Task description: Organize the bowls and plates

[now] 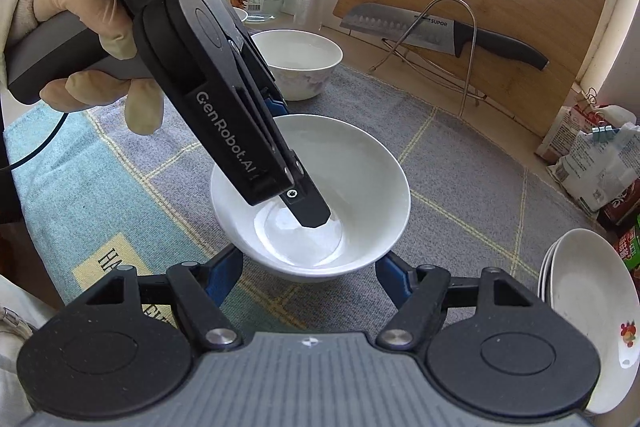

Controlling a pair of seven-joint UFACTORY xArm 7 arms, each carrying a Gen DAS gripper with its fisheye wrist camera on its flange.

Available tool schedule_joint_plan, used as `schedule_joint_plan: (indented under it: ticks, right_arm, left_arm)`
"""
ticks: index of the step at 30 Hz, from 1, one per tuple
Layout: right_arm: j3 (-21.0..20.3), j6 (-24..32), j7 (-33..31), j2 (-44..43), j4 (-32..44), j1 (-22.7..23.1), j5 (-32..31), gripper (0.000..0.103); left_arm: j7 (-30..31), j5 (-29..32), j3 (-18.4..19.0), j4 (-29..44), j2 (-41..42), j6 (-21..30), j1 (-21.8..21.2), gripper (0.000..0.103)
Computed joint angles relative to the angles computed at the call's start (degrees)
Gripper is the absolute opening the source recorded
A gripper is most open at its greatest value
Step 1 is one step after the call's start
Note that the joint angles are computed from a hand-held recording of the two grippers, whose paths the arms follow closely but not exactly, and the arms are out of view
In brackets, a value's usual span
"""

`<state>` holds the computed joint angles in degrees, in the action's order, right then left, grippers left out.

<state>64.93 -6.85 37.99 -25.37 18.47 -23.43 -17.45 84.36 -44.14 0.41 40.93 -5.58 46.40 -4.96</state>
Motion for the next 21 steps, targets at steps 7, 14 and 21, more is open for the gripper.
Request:
schedule_joint_plan:
  ticks: [7, 14, 21]
  right_arm:
    - [1.19, -0.59, 0.11, 1.41, -0.02, -2.22, 0.03, 0.077]
    - [2.82, -1.7, -0.7, 2.7, 0.02, -4.21, 1.39, 0.077]
    - [3.04, -4.53, -2.13, 1.49, -1.05, -3.92, 3.71, 0.099]
  left_arm:
    - [0.03, -0.47, -0.62, 0.37, 1.53, -0.93, -0.25, 0.051]
    - [0.57, -1.6, -1.02, 0.24, 2.1, -1.93, -0.13, 0.052]
    - [3.46, -5.62, -0.77, -0.61, 1.23, -2.84, -0.08, 0.083]
